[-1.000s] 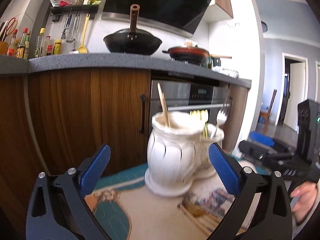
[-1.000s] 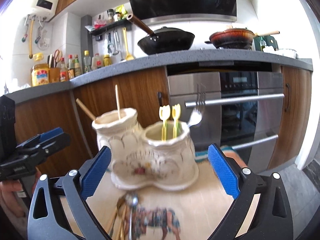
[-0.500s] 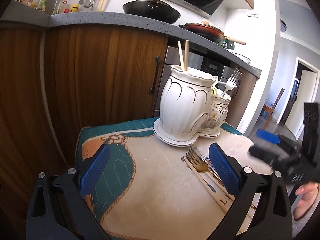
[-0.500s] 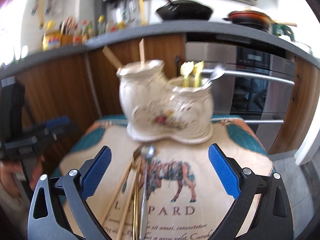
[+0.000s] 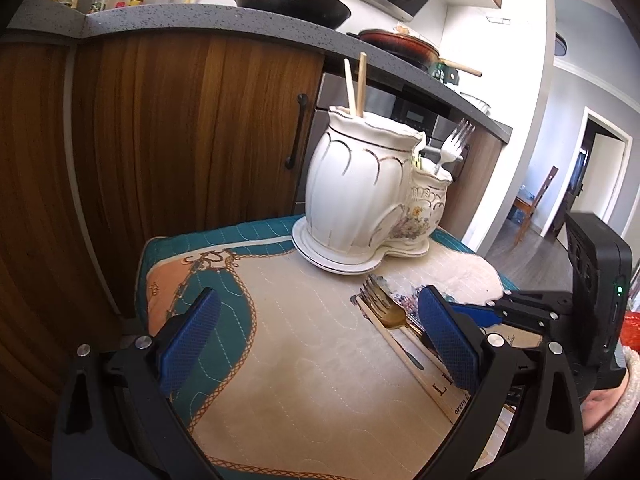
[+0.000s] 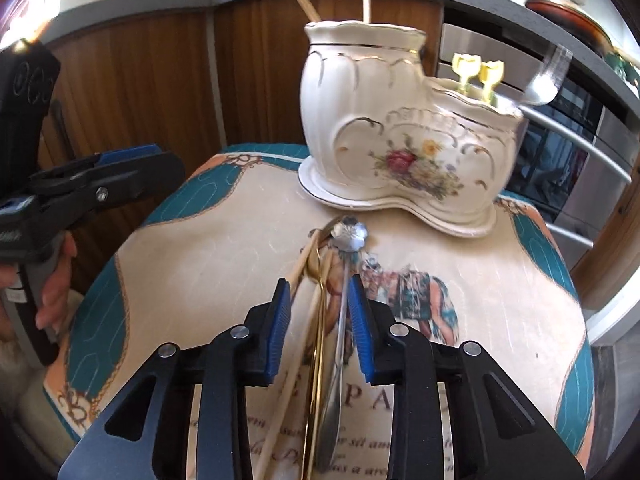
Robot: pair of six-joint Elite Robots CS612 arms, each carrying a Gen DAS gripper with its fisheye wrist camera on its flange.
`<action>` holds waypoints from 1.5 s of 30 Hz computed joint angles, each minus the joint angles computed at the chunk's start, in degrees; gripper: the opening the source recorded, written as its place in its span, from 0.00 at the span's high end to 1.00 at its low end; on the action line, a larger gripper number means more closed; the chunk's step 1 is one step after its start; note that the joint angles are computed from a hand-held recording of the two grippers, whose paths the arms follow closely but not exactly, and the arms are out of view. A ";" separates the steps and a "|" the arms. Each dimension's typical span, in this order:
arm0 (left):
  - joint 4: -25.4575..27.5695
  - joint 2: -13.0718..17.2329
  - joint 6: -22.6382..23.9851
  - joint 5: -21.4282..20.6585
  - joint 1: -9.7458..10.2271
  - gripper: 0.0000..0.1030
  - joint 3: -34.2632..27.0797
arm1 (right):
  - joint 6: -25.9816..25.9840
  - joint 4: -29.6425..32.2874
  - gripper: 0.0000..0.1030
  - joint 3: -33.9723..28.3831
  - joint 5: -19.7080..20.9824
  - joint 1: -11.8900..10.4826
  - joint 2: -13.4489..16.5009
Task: Organize utensils
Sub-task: 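Lower the right tool onto the gold forks on the cloth and close, then lift a gold fork with right tool while left tool grasps a wooden chopstick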
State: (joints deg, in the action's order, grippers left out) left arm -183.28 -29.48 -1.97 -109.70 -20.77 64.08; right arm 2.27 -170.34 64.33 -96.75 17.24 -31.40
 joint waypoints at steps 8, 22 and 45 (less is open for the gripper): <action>1.13 0.06 0.96 -1.01 -0.03 0.06 -0.25 | -2.00 7.11 0.77 -4.79 1.39 -0.45 1.69; 3.75 -0.36 -0.16 0.80 -0.49 0.06 -0.10 | -0.38 -1.03 0.94 0.28 6.18 -1.72 -0.68; 21.93 -4.01 15.16 11.34 -5.63 0.54 3.36 | 4.08 -12.30 0.99 8.42 14.74 -4.12 -4.42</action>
State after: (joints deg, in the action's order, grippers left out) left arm -161.35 -33.49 13.19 -98.36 -26.41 67.45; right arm 6.35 -182.64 72.75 -82.01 13.12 -35.81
